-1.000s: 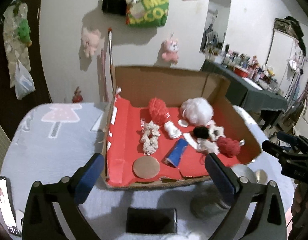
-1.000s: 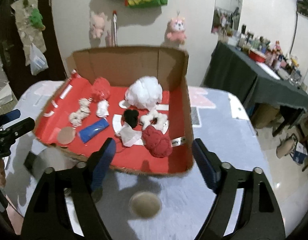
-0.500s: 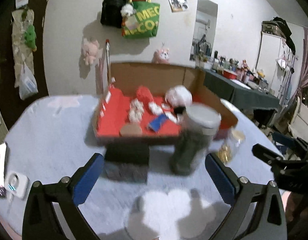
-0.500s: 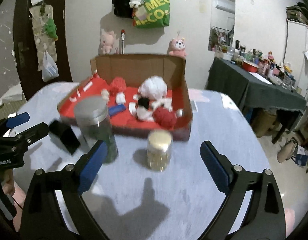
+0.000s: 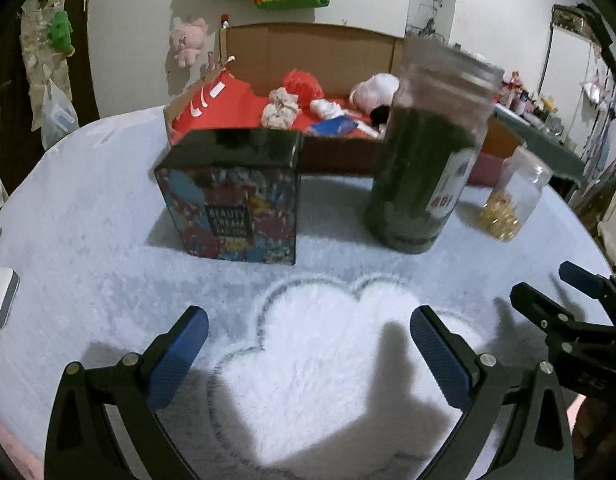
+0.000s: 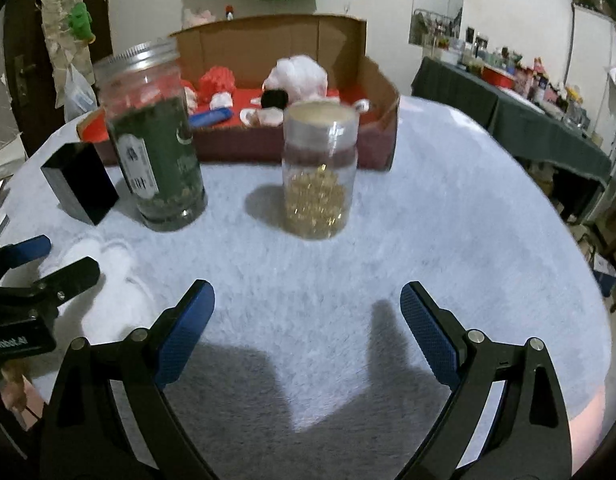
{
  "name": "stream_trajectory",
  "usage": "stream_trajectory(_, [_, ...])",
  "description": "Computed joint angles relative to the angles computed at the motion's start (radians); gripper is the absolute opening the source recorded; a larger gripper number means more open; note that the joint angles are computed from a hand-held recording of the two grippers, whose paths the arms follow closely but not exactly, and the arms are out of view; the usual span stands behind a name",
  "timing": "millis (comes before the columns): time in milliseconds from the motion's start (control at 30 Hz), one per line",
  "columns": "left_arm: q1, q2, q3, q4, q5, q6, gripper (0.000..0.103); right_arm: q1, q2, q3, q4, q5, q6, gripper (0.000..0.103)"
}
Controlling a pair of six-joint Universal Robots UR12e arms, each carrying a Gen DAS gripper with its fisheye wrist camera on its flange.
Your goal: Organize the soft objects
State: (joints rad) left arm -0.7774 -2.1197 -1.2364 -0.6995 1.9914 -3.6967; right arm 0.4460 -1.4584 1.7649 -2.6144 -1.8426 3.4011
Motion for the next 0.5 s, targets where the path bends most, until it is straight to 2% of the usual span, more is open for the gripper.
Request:
stream_trajectory(133, [-0.008,-0.009,0.006,-0.011,0.033,0.015,0.103,0.0,0.004,0.005,0.017,0.009,0.007,0.095])
stream_trajectory(500, [-0.011,-0.009,0.004,-0.014,0.049,0.01,0.103,0.0,0.001,0.016,0.0,0.007,0.016,0.096])
